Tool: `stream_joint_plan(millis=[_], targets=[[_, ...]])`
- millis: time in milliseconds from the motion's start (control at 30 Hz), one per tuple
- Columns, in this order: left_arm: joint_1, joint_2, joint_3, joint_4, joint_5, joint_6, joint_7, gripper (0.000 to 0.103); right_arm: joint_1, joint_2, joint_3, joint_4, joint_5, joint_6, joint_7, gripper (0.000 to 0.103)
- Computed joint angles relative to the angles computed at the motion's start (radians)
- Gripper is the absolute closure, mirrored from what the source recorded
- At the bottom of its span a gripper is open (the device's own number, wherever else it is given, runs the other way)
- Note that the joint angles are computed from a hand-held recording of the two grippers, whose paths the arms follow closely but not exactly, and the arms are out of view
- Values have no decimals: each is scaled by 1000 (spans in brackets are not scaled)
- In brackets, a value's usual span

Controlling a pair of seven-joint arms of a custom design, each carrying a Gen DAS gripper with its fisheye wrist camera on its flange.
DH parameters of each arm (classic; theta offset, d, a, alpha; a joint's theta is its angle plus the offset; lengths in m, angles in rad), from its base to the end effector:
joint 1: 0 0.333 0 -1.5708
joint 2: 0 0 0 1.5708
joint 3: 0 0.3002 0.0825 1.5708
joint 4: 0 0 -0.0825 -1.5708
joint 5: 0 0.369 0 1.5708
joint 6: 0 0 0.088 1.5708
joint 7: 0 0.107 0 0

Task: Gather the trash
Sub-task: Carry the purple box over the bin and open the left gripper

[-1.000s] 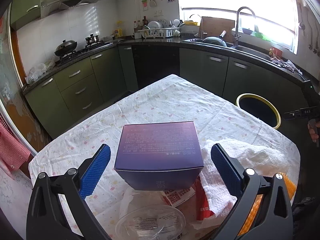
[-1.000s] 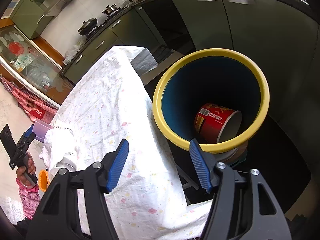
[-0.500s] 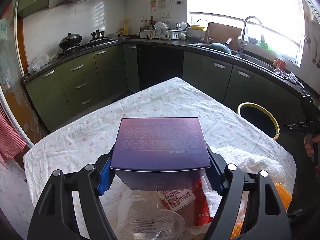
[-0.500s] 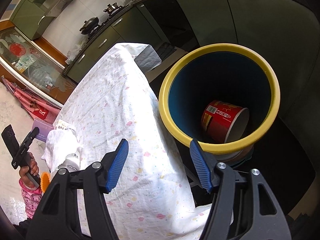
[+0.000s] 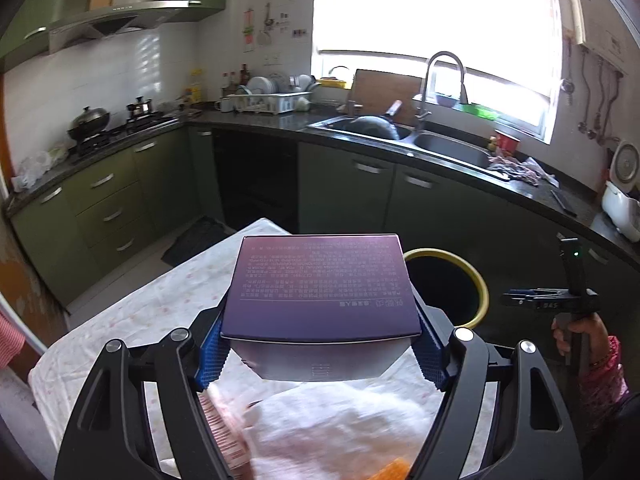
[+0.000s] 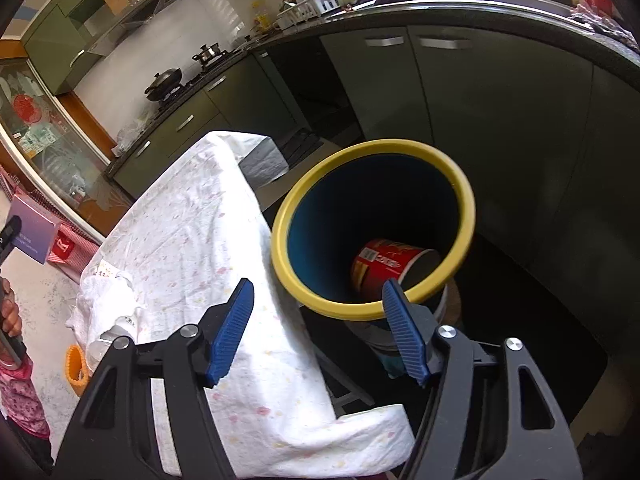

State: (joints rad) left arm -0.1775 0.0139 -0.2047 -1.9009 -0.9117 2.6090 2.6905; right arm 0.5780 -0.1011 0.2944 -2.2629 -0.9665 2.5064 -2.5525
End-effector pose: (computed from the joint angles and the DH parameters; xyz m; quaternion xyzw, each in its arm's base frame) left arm 0.5587 -0.2056 0.5516 -0.3099 0.8336 -0.4348 0.1413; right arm 0.3293 0.4048 0.4268 -0.4428 0.8136 -0.1623 0.3401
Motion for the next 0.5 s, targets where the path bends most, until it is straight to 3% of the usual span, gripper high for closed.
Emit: stream_joint_plan(millis=[233, 367, 500], targets=[[-115, 173, -97, 204, 266, -92, -208, 28, 5, -148, 56, -144, 35, -128, 70, 37], [-202, 353, -132, 399, 461, -148, -368, 28, -6, -223, 82, -235, 57, -132, 121, 37], [-308, 563, -128, 649, 650, -215, -522, 28, -22, -283, 105, -313, 74, -103, 168, 37]])
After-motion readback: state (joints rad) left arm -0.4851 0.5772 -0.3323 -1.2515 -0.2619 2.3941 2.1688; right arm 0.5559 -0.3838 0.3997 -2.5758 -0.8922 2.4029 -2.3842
